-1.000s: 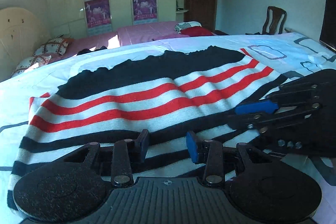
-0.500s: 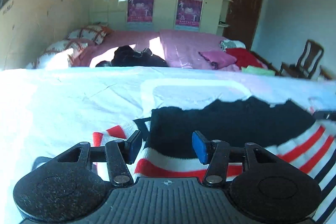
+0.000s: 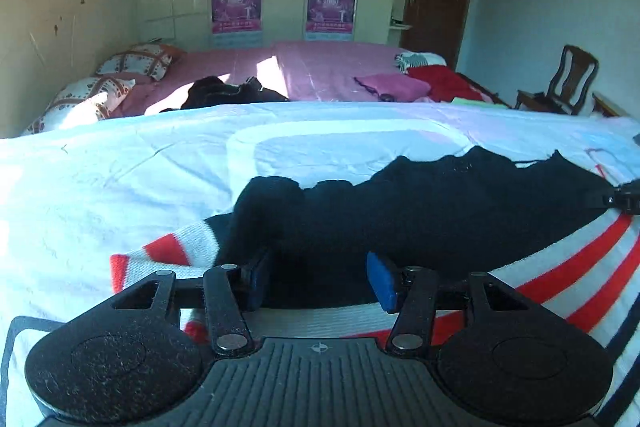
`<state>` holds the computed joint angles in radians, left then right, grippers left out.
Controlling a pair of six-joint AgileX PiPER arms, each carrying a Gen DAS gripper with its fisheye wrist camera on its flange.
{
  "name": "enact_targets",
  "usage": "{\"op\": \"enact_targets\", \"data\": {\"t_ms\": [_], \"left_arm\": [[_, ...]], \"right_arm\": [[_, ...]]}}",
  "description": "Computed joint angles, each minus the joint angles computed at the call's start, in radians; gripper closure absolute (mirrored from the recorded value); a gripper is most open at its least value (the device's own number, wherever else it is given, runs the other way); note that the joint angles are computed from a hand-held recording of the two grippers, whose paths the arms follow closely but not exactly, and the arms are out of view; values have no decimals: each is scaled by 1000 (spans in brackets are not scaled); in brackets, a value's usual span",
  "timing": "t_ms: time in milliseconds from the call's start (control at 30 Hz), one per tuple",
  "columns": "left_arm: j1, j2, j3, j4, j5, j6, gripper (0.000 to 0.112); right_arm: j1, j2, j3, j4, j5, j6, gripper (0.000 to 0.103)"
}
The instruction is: Fold small clothes
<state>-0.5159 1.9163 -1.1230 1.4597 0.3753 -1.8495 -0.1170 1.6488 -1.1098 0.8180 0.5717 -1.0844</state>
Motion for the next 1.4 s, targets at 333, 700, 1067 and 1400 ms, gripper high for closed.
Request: {"op": "enact_targets", "data": {"t_ms": [333,700,1067,1400], "left_arm": [[-197,-88,2,-24,153,-68,59],[-325,49,-115,-228,268,121,58],[-359,-237,222,-164,388,-110,46],[-563,-71,41,-299,438,-77,46]], "right_arm": [[63,-274,216,123,95,-116,82],[232,-293,270,-128,-73,45,92],[-128,-393,309,63,87,-89,86],[377,-594,498,-175,-13,321,87]]}}
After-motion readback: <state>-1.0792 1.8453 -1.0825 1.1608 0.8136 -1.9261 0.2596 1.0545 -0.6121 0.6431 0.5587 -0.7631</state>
